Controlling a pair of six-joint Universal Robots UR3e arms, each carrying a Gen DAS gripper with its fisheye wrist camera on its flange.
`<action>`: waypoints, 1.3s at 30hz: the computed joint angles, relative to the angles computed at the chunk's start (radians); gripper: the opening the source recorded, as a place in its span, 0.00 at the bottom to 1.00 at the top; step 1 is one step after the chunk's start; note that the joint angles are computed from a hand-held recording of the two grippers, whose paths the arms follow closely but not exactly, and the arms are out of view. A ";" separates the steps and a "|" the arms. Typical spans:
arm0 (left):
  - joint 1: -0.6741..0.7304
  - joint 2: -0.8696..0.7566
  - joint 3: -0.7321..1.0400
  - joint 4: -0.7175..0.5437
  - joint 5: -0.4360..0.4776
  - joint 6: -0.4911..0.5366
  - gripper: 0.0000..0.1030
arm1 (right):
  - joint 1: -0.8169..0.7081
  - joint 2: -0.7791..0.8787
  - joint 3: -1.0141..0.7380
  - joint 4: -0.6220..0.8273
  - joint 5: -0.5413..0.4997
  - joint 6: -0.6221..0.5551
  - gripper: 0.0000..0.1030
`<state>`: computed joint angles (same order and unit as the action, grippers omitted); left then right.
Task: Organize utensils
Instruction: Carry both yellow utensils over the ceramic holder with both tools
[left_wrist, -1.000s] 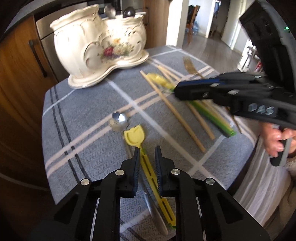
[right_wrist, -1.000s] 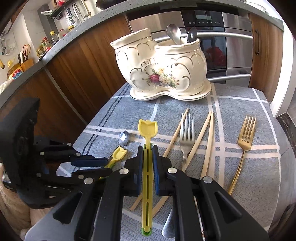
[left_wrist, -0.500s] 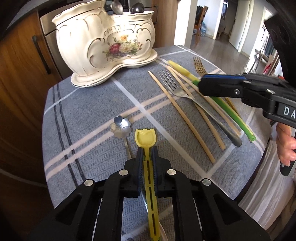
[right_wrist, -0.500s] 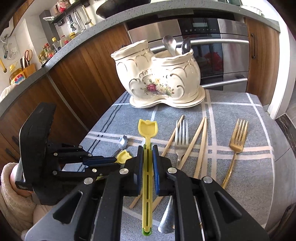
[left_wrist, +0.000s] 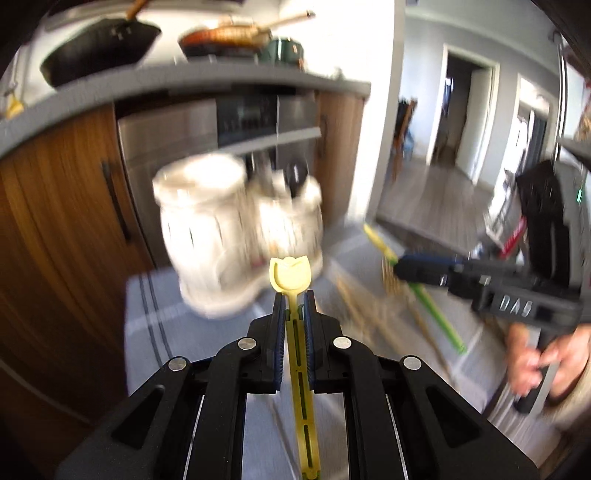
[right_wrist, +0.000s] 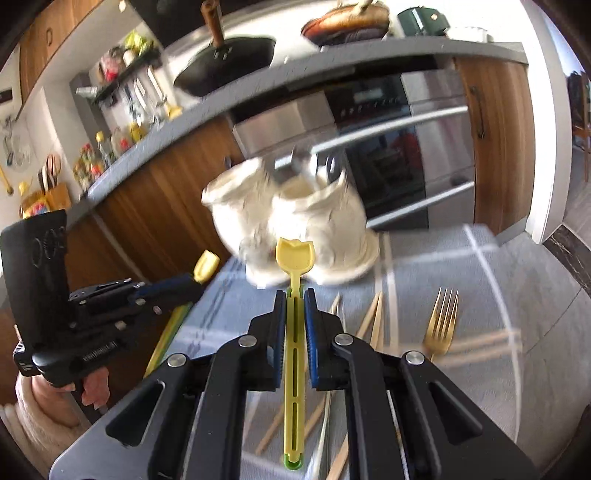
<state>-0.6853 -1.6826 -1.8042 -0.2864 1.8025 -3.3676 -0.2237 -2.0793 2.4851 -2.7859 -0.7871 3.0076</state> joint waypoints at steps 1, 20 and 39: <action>0.008 -0.010 0.024 0.009 0.001 0.007 0.10 | 0.003 0.032 -0.019 -0.041 -0.002 0.026 0.10; 0.156 -0.437 0.622 0.150 -0.017 -0.011 0.10 | 0.141 0.830 -0.586 -0.845 -0.144 0.606 0.10; 0.140 -0.643 0.752 0.286 0.033 -0.024 0.10 | 0.181 1.037 -0.707 -0.965 -0.212 0.719 0.10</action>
<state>-0.5451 -2.3254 -1.0520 -0.0003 1.8354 -3.3913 -0.0426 -1.0426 1.7782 -3.7509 -0.9986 3.7271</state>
